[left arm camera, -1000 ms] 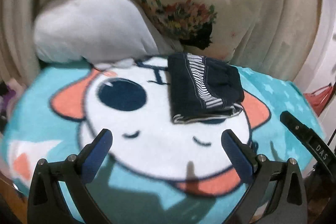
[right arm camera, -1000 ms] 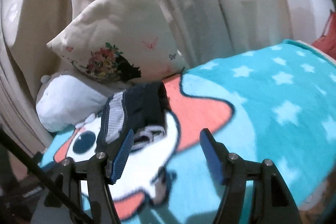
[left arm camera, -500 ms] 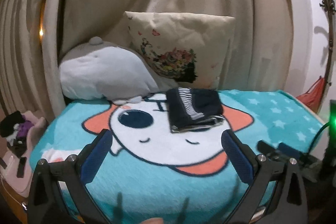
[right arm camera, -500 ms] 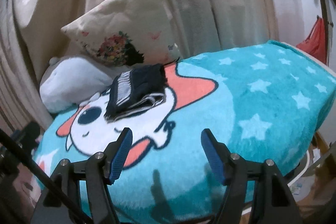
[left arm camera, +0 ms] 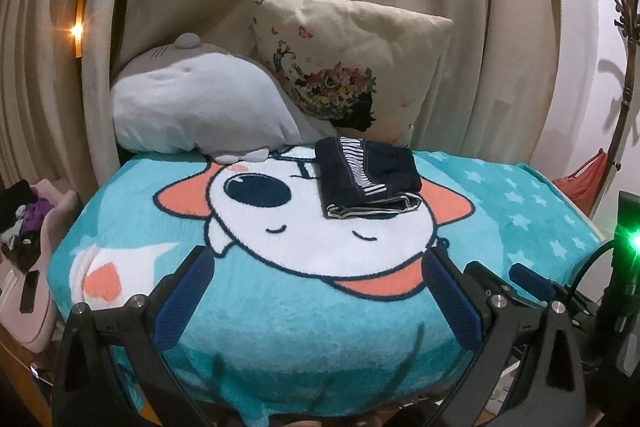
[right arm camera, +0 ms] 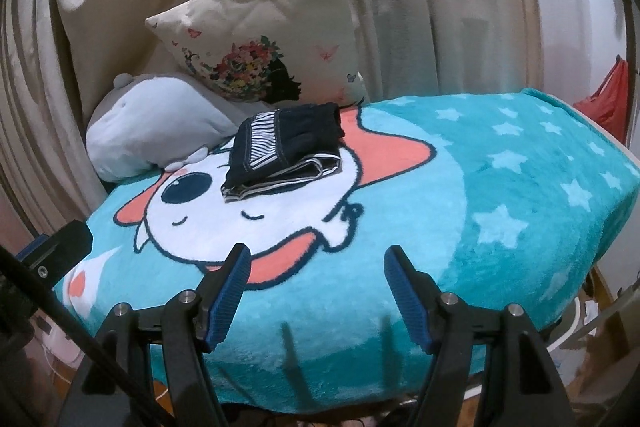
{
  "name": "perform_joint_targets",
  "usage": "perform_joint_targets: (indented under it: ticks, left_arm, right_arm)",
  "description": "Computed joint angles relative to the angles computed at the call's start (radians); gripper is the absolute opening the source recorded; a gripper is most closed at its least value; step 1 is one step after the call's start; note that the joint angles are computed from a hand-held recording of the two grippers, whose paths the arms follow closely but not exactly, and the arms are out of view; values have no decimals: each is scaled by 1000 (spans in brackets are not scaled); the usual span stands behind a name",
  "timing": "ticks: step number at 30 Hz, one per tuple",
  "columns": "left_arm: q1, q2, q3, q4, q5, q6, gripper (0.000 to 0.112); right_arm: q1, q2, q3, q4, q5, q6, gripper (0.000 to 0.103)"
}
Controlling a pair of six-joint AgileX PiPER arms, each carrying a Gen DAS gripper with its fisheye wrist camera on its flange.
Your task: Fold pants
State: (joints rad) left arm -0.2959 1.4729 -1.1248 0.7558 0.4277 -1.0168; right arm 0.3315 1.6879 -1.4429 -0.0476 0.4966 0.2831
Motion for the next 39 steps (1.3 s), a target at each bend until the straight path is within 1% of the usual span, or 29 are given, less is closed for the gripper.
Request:
perform_joint_targets:
  ticks: [2, 7, 14, 19, 27, 34, 39]
  left_arm:
    - [7, 3, -1, -22, -5, 17, 103]
    - [36, 26, -14, -129, -23, 113, 103]
    - [56, 64, -34, -215, -33, 195, 103]
    - [75, 84, -47, -305, -43, 275, 103]
    - [100, 109, -67, -443, -43, 401, 103]
    - [99, 118, -70, -454, -43, 410, 103]
    - [107, 130, -78, -509, -42, 460, 103]
  right_arm:
    - [5, 6, -7, -7, 5, 7, 74]
    - [12, 24, -25, -26, 20, 34, 74]
    - [13, 57, -53, -45, 34, 51, 74]
    - [13, 81, -71, -55, 49, 61, 74]
    - [14, 98, -87, -70, 60, 78, 74]
    - [15, 105, -91, -72, 61, 79, 74]
    - [18, 107, -90, -82, 61, 87, 75]
